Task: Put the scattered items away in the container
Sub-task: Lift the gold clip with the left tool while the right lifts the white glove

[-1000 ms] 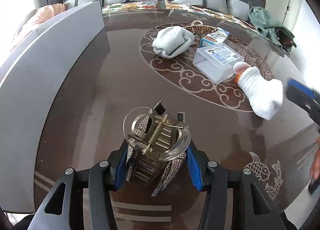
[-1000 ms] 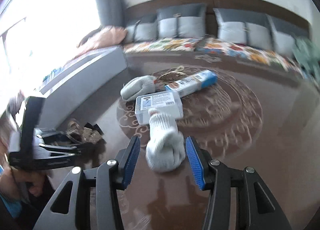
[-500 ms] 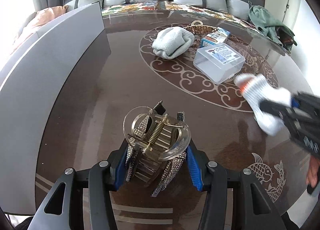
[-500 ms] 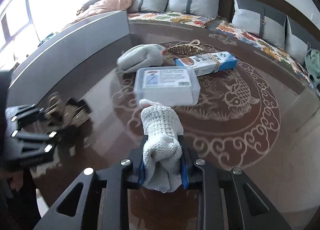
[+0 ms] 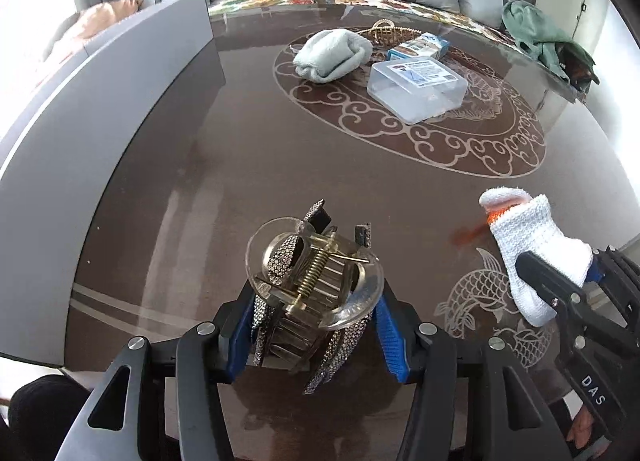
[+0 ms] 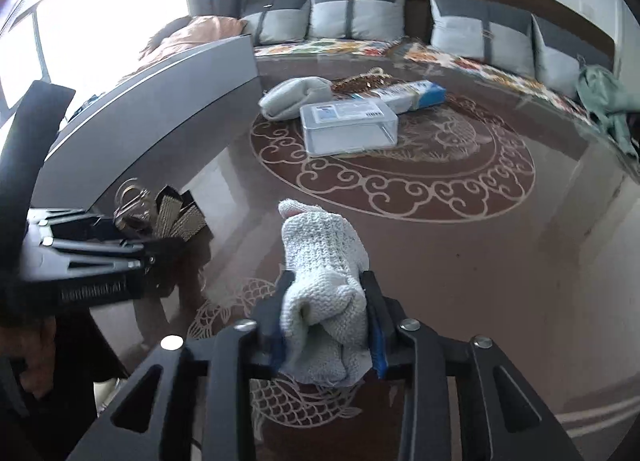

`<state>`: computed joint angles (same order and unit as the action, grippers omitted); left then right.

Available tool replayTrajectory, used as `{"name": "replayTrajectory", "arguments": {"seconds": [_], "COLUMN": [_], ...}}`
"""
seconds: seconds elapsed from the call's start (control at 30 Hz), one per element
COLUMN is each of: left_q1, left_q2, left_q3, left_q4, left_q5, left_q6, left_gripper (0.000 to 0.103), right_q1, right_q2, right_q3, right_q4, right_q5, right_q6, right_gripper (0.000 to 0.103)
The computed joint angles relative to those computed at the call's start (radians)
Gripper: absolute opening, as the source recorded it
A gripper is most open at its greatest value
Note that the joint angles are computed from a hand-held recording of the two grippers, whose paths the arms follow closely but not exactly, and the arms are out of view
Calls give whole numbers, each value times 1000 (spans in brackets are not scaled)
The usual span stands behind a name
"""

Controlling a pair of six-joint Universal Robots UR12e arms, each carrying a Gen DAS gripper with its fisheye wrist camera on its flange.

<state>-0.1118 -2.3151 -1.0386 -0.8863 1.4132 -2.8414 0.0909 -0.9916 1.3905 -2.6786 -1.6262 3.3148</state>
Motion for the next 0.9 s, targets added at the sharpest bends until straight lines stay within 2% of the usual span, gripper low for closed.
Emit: {"name": "replayTrajectory", "arguments": {"seconds": [0.07, 0.13, 0.23, 0.33, 0.43, 0.47, 0.57, 0.6, 0.7, 0.9], "left_q1": [1, 1, 0, 0, 1, 0, 0, 0, 0, -1], "left_q2": [-3, -6, -6, -7, -8, -8, -7, -8, -12, -14], "left_q3": [2, 3, 1, 3, 6, 6, 4, 5, 12, 17], "left_q4": [9, 14, 21, 16, 11, 11, 12, 10, -9, -22], "left_q5": [-5, -8, -7, -3, 1, 3, 5, 8, 22, 29], "left_q6": [-5, -5, -1, -2, -12, -11, -13, -16, -31, -37], "left_gripper": [56, 61, 62, 69, 73, 73, 74, 78, 99, 102], "right_q1": [-4, -9, -10, 1, 21, 24, 15, 16, 22, 24], "right_q2": [3, 6, 4, 8, 18, 20, 16, 17, 19, 19], "right_q3": [-5, -8, 5, 4, -11, -15, -7, -7, -9, -5], "right_q4": [12, 24, -5, -12, 3, 11, 0, 0, 2, -7], "right_q5": [12, 31, 32, -1, -72, -91, -65, -68, -90, -96], "right_q6": [3, 6, 9, -20, -56, -46, 9, 4, -3, -5], "right_gripper": [46, 49, 50, 53, 59, 61, 63, 63, 63, 64]}}
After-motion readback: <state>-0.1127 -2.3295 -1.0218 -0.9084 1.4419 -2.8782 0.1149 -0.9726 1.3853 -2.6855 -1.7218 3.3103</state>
